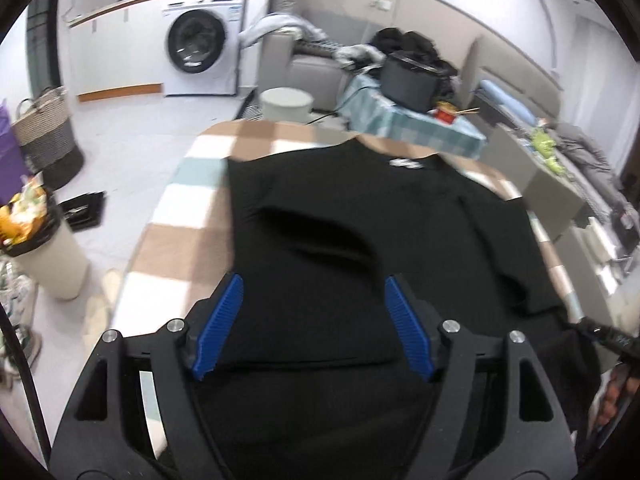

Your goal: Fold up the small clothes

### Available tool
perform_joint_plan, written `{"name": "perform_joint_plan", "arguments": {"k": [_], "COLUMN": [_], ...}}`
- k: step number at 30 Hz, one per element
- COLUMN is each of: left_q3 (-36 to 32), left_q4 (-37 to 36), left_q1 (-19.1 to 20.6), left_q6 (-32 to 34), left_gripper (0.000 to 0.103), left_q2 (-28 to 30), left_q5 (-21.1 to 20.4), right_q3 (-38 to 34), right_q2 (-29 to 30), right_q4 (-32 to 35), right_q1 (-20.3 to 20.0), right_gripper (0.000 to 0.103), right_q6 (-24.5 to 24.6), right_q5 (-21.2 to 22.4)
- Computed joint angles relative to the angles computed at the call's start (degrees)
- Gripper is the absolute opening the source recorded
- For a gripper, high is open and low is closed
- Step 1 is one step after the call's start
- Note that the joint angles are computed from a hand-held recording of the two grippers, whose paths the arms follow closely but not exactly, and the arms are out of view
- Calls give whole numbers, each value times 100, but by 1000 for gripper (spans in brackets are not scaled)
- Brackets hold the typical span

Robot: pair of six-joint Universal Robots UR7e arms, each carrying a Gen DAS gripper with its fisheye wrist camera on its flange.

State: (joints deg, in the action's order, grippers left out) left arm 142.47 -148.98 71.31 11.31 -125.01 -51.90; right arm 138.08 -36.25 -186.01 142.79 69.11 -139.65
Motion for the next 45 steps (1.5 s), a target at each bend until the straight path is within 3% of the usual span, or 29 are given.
{"name": "perform_joint_plan", "arguments": {"k": [3,5,6,7,8,11,15,19,20,21,22,26,28,29,30,31,32,34,38,42,45], "left_q3": [-181,-334,-400,-488,-576,-856,-1172,-1461,-1525,-1556,-1594,-1596,-1533,-1509,-1505,-1468,-1404,-1205,-898,-438,-123], "left_q4": [-556,-810,-1034,-1153,-1203,-1560,-1849,-1976,-2032,-2087,-2033,-2015,-2003,-2021,-1947,-1879,-1952,-2225,-2022,-1749,-1481], "left_q1": [756,1033,1137,1210,1265,1330,1454,1700,1771,1801,1787,1630,1383,1279,1208,1105,1038,960,797,630,588], "left_q6": [291,365,457,573,611,585,555,452,478,567,618,498,480,463,454,450,466,678,716,748,832], "left_gripper": [71,70,56,34,27,29,49,46,38,10,3,3,5,12,38,71,78,78,78,78,78], "left_q2": [380,711,929,1123,1312,1977,2607,3050,3153,3237,3289,3206,3120,3101,3069,3024,2979,2863,2445,1611,875], "left_q5": [-497,-768,-854,-924,-968,-903,-738,-1034,-1192,-1262,-1238,-1952,-2024,-2061,-2099,-2035,-1966,-1907,-1430,-953,-669], "right_q3": [-17,-32,-30,-25,-22,-8,7,2,9,18,23,52,52,51,51,53,65,79,120,125,140], "right_q2": [58,83,90,95,91,58,36,73,90,106,108,110,100,95,88,79,65,31,-25,-49,-65], "right_q4": [-129,-166,-187,-198,-170,-55,38,1,-53,-118,-130,-193,-162,-155,-150,-160,-171,-139,-69,-49,24], "right_q1": [-39,-32,-30,-21,-12,16,15,1,0,-8,-21,-55,-80,-90,-95,-83,-66,-22,51,182,338], "right_gripper": [57,59,59,60,59,59,59,59,59,59,59,59,59,59,59,59,59,59,59,60,69], "right_q6": [-81,-97,-104,-85,-36,68,151,122,101,66,52,41,57,60,74,99,108,152,249,217,125], "right_q5": [25,30,36,51,58,87,101,67,48,44,46,38,32,40,47,44,46,31,36,16,-18]}}
